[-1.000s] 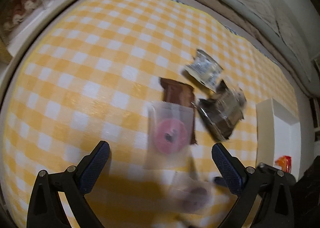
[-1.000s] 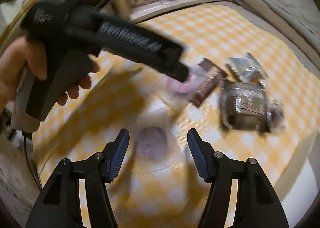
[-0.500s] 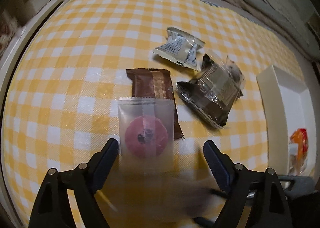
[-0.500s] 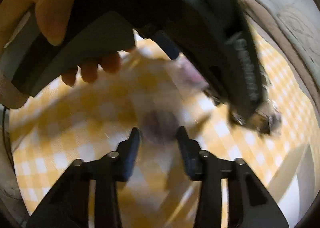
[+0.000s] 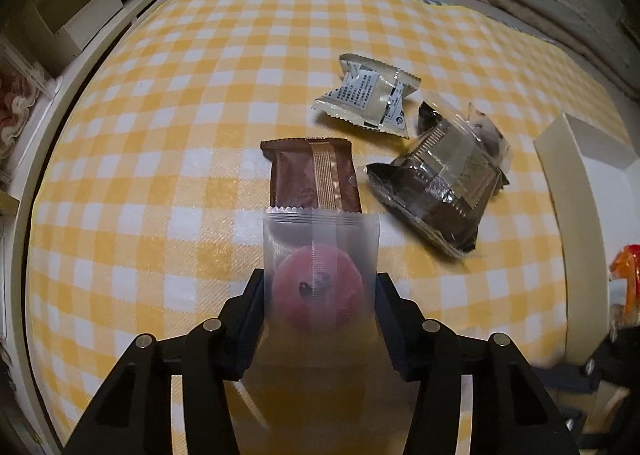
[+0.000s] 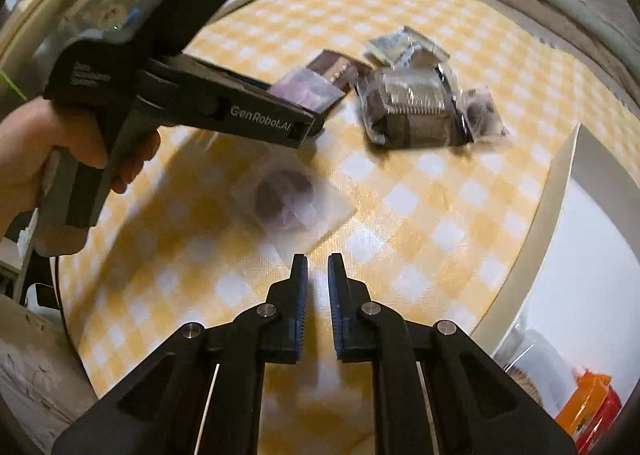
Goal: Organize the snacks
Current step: 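Reach the left gripper to the pink-ring cookie packet and grasp it, then carry the pink-ring cookie packet with the left gripper over the white tray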
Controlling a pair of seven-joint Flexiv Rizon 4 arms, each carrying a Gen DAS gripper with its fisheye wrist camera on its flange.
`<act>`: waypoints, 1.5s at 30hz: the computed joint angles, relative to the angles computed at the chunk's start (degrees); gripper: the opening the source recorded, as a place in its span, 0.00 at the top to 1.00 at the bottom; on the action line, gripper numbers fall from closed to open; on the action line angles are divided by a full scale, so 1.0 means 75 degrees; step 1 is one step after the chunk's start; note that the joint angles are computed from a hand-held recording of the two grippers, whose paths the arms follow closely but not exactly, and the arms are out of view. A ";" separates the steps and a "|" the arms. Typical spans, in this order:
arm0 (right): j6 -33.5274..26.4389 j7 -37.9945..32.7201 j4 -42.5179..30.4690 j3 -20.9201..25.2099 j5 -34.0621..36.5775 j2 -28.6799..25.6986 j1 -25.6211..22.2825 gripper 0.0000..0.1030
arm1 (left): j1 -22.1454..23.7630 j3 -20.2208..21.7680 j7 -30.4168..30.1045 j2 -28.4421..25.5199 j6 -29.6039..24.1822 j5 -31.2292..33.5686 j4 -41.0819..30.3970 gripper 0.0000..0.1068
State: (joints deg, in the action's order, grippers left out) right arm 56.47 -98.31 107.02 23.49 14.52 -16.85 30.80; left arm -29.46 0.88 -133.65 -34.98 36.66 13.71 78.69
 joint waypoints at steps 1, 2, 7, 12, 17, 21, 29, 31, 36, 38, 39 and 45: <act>0.0060 0.0022 -0.0047 -0.0024 0.0000 -0.0029 0.0001 0.89 | 0.0015 -0.0013 0.0041 0.0073 0.0049 -0.0005 0.0106 0.53; 0.0087 0.0070 -0.0116 -0.0040 0.0015 -0.0075 -0.0001 0.89 | 0.0037 -0.0020 0.0071 0.0147 0.0110 -0.0010 0.0208 0.53; 0.0112 0.0657 -0.0858 -0.0173 -0.0138 -0.0720 0.0124 0.89 | 0.0102 0.0049 -0.0234 0.0849 0.0821 0.0104 0.1096 0.54; -0.0024 0.1842 -0.1256 -0.0455 -0.0912 -0.1205 0.0538 0.89 | 0.0232 0.0069 -0.0695 0.1593 0.1313 0.0284 0.1928 0.54; -0.0462 0.2225 -0.1220 -0.0424 -0.1501 -0.1283 0.0585 0.89 | 0.0431 0.0009 -0.1183 0.2237 0.1668 0.0448 0.2632 0.54; -0.1109 0.1814 -0.1203 -0.0087 -0.1135 -0.1045 0.0320 0.88 | 0.0600 -0.0101 -0.1425 0.2668 0.1846 0.0524 0.3108 0.55; -0.0765 0.1596 -0.1257 0.0023 -0.0154 -0.0817 0.0263 0.48 | 0.0876 -0.0378 -0.1529 0.3255 0.2040 0.0523 0.3665 0.55; -0.0723 0.1711 -0.1299 0.0053 -0.0045 -0.0850 0.0318 0.33 | 0.0931 -0.0427 -0.1557 0.3384 0.2133 0.0481 0.3808 0.55; -0.0977 0.2243 -0.1360 -0.0080 -0.0418 -0.0955 0.0665 0.33 | 0.1035 -0.0534 -0.1625 0.3631 0.2162 0.0372 0.4071 0.55; -0.1049 0.2513 -0.1287 -0.0168 -0.0719 -0.0962 0.0834 0.33 | 0.1080 -0.0578 -0.1647 0.3714 0.2170 0.0278 0.4173 0.55; -0.1063 0.2620 -0.1266 -0.0185 -0.0834 -0.0962 0.0896 0.33 | 0.1100 -0.0599 -0.1657 0.3748 0.2161 0.0227 0.4218 0.55; -0.0802 0.3205 -0.0965 -0.0407 -0.1968 -0.0952 0.1285 0.51 | 0.1162 -0.0694 -0.1711 0.3928 0.2038 0.0211 0.4272 0.55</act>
